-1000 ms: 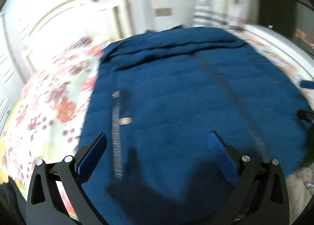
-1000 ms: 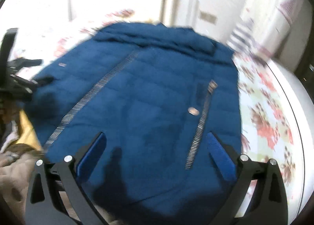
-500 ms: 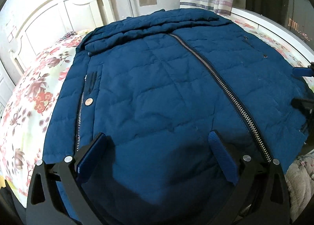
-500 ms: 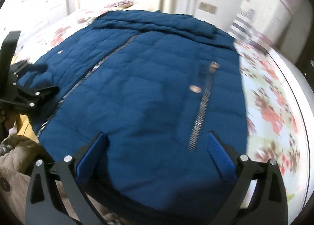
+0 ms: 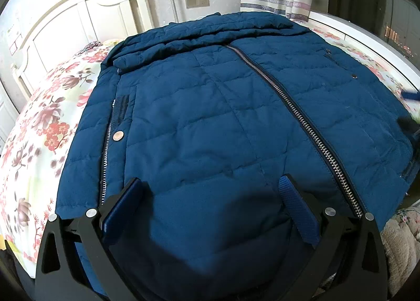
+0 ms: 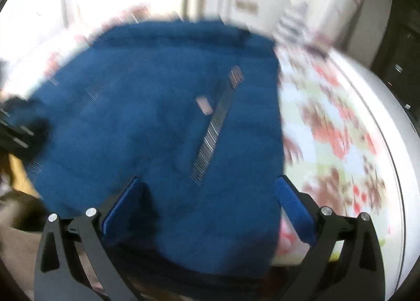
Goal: Fold large clothes
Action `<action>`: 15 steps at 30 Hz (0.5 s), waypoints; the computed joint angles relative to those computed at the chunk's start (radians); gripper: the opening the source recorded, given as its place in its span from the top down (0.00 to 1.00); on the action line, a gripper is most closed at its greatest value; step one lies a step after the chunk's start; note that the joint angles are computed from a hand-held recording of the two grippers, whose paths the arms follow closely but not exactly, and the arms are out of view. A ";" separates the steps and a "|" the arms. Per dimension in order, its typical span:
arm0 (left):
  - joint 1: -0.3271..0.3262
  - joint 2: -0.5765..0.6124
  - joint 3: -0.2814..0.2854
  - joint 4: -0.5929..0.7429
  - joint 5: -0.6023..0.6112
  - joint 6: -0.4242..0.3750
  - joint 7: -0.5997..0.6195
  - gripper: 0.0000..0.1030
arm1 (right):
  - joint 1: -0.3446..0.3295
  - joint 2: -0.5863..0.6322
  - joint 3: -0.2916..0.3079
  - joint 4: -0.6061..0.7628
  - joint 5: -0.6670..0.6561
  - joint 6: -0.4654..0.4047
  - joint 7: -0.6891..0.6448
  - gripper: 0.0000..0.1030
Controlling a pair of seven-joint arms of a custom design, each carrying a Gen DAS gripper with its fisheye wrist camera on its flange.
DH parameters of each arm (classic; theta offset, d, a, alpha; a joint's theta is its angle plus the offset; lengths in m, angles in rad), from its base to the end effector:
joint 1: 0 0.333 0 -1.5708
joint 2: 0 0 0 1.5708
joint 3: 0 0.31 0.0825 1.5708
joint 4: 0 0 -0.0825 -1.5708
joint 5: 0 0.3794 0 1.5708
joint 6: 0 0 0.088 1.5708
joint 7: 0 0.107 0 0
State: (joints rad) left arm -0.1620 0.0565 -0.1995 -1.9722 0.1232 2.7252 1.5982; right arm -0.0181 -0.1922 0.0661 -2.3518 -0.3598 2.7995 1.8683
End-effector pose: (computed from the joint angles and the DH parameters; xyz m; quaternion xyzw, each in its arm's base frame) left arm 0.5721 -0.2188 0.5190 -0.4876 0.8027 -0.2564 0.2284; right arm 0.5145 0.0425 0.4747 -0.6853 0.6495 -0.2722 0.1855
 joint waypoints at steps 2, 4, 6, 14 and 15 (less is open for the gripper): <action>0.005 -0.026 0.004 -0.026 -0.001 0.030 -0.001 0.04 | 0.052 -0.004 -0.063 -0.040 0.159 0.068 -0.091 0.03; 0.019 -0.072 0.023 -0.082 0.062 0.093 -0.080 0.04 | 0.022 -0.021 -0.039 -0.050 0.163 0.061 -0.107 0.03; 0.039 -0.093 0.039 -0.108 0.094 0.110 -0.148 0.04 | -0.043 -0.049 0.015 -0.064 0.051 0.069 -0.030 0.03; 0.074 -0.103 0.065 -0.140 -0.043 0.058 -0.077 0.04 | 0.052 -0.067 -0.083 -0.100 0.344 0.056 -0.248 0.03; 0.078 -0.111 0.066 -0.142 -0.039 0.057 -0.091 0.04 | 0.052 -0.087 -0.089 -0.116 0.370 0.064 -0.271 0.03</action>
State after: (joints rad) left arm -0.0838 -0.0542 -0.1331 -2.1144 0.0840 2.7822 1.5068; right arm 0.0342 -0.2788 -0.0228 -2.4680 0.0099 2.8636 1.5970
